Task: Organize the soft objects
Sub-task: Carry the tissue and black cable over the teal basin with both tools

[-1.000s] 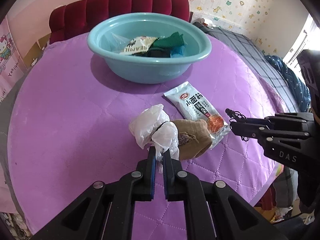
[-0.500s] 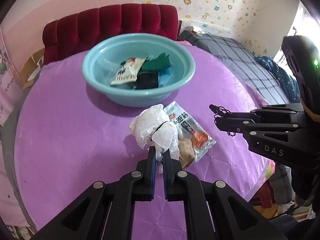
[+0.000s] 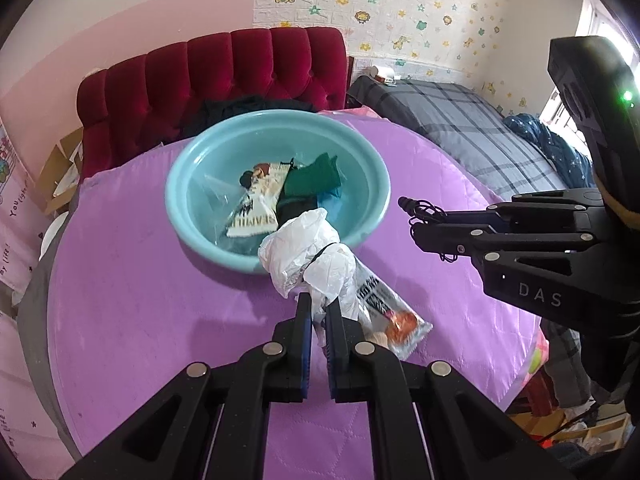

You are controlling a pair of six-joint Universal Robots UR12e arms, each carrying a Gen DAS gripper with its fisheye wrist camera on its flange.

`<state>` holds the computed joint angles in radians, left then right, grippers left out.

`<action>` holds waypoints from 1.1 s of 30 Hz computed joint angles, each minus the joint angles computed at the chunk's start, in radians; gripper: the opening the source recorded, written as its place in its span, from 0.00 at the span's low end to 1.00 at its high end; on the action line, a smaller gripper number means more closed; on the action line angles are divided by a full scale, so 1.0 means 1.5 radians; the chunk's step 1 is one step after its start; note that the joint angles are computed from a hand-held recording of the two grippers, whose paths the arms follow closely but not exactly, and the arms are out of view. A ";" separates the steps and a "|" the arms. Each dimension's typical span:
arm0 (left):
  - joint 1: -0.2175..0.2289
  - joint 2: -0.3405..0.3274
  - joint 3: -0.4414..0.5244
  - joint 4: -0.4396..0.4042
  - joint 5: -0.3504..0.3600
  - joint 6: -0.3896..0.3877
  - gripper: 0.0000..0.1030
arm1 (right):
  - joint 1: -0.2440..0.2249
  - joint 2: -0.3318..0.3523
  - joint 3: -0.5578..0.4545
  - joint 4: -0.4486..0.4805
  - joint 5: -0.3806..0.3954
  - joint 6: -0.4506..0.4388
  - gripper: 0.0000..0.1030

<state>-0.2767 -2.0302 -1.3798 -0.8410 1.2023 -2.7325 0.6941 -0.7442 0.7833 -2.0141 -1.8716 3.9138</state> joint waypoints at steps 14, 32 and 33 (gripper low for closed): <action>-0.006 -0.080 0.120 -0.026 0.004 0.001 0.06 | -0.037 0.044 -0.087 0.019 0.015 -0.046 0.13; -0.015 -0.193 0.273 -0.078 0.010 -0.015 0.06 | -0.081 0.127 -0.206 0.036 0.038 -0.058 0.14; -0.015 -0.198 0.278 -0.078 0.013 -0.016 0.06 | -0.083 0.133 -0.215 0.039 0.040 -0.057 0.14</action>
<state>-0.2992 -2.3276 -0.9623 -0.9573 1.2212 -2.7566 0.5701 -0.5455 0.4614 -1.9553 -1.8114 3.8279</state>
